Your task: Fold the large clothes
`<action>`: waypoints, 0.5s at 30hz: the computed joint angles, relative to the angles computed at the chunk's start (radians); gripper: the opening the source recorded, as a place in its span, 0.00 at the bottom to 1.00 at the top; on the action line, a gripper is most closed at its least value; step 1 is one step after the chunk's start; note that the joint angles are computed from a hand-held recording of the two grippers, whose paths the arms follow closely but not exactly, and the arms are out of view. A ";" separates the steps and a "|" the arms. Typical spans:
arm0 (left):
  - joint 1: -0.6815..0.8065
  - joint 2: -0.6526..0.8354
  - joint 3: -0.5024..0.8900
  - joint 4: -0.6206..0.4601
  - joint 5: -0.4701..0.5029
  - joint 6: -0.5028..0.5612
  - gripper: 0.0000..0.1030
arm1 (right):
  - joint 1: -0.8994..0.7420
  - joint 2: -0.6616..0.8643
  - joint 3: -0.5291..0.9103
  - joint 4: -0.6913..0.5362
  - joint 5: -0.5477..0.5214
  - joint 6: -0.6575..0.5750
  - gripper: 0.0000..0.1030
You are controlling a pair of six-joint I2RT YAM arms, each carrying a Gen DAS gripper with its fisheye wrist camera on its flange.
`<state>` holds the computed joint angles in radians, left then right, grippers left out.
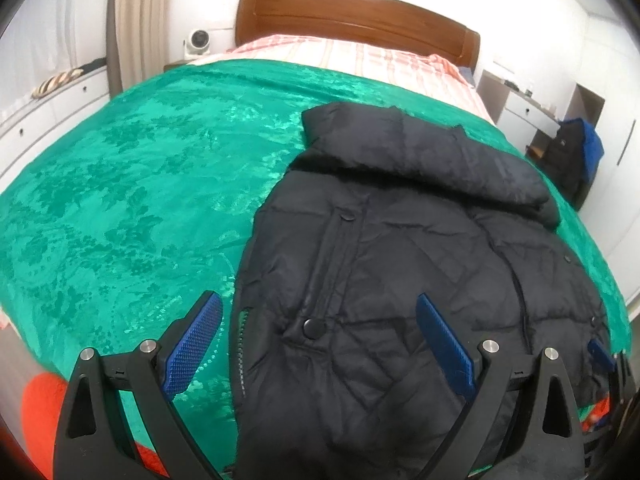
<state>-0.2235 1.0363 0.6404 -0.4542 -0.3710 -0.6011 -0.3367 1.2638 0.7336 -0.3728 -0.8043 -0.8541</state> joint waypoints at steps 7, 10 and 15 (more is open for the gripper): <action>-0.005 0.001 -0.003 -0.004 -0.016 -0.011 0.95 | -0.001 0.001 0.000 0.002 0.000 0.002 0.96; -0.012 0.004 0.000 -0.007 -0.024 -0.011 0.95 | 0.003 0.000 -0.005 0.009 0.003 0.008 0.96; -0.027 0.008 0.004 -0.013 -0.042 -0.015 0.95 | 0.002 0.000 -0.004 0.008 0.002 0.006 0.96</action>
<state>-0.2500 1.0441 0.6442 -0.4667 -0.4127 -0.6160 -0.3350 1.2634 0.7291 -0.3645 -0.8019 -0.8478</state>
